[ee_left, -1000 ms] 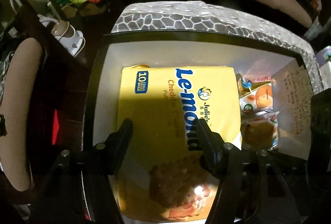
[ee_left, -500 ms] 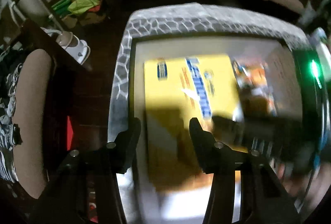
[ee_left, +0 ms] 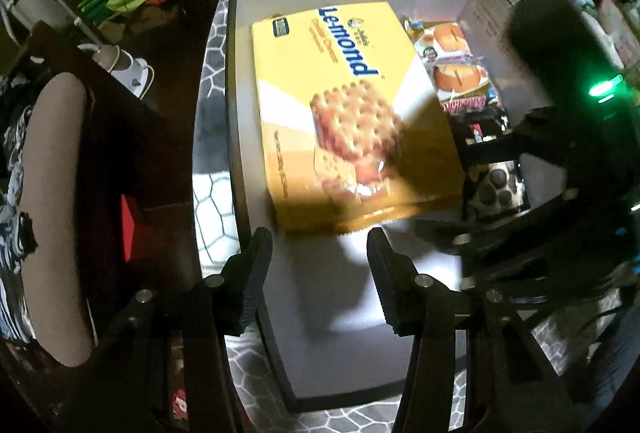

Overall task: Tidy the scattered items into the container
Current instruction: 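Lower the yellow Le-mond pack into the box and open both grippers, then withdraw both grippers from the box and move toward the milk-tea cup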

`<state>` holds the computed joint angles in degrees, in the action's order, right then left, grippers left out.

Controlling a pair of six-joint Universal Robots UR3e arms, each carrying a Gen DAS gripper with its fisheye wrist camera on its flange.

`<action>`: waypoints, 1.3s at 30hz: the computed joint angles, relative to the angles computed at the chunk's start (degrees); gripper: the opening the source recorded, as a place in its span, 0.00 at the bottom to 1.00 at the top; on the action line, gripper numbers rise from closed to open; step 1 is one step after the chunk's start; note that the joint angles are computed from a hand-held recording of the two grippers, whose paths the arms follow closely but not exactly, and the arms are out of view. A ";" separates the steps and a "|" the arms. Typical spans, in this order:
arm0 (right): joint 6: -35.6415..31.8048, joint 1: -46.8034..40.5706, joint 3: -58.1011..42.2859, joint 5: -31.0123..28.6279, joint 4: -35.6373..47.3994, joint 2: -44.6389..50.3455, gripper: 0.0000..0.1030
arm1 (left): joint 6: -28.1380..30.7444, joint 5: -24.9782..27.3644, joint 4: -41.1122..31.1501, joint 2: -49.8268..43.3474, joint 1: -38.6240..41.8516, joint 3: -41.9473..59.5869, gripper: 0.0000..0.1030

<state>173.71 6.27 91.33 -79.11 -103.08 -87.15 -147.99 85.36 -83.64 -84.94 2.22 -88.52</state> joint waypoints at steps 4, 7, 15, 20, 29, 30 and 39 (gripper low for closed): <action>4.64 1.61 1.37 -3.14 -6.97 1.58 0.64 | 0.17 -1.07 -0.13 2.13 1.32 -1.93 0.46; 6.61 -0.36 2.46 -0.79 -8.24 1.23 0.62 | -0.60 -2.34 -0.47 2.49 2.34 -1.95 0.47; 3.50 -7.35 10.37 4.01 -6.61 -13.88 0.80 | -1.74 -11.97 -1.60 11.68 9.64 -7.15 0.78; -1.43 -14.36 11.02 4.94 1.59 -25.15 0.80 | -5.93 -10.87 2.47 15.26 6.82 -9.28 0.78; 1.03 -13.21 9.85 0.43 2.15 -32.12 0.82 | -12.96 -7.34 6.21 21.57 1.76 -12.24 0.87; 0.48 -14.74 10.13 1.75 3.60 -33.60 0.85 | -13.51 -6.75 6.38 21.97 1.12 -12.54 0.91; -5.14 -24.58 10.28 6.93 12.91 -44.61 1.00 | -14.84 -7.87 2.87 27.44 3.62 -13.13 1.00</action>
<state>168.57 -18.31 101.62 -72.17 -90.17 -131.76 -162.83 77.49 -80.77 -57.50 5.84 -101.65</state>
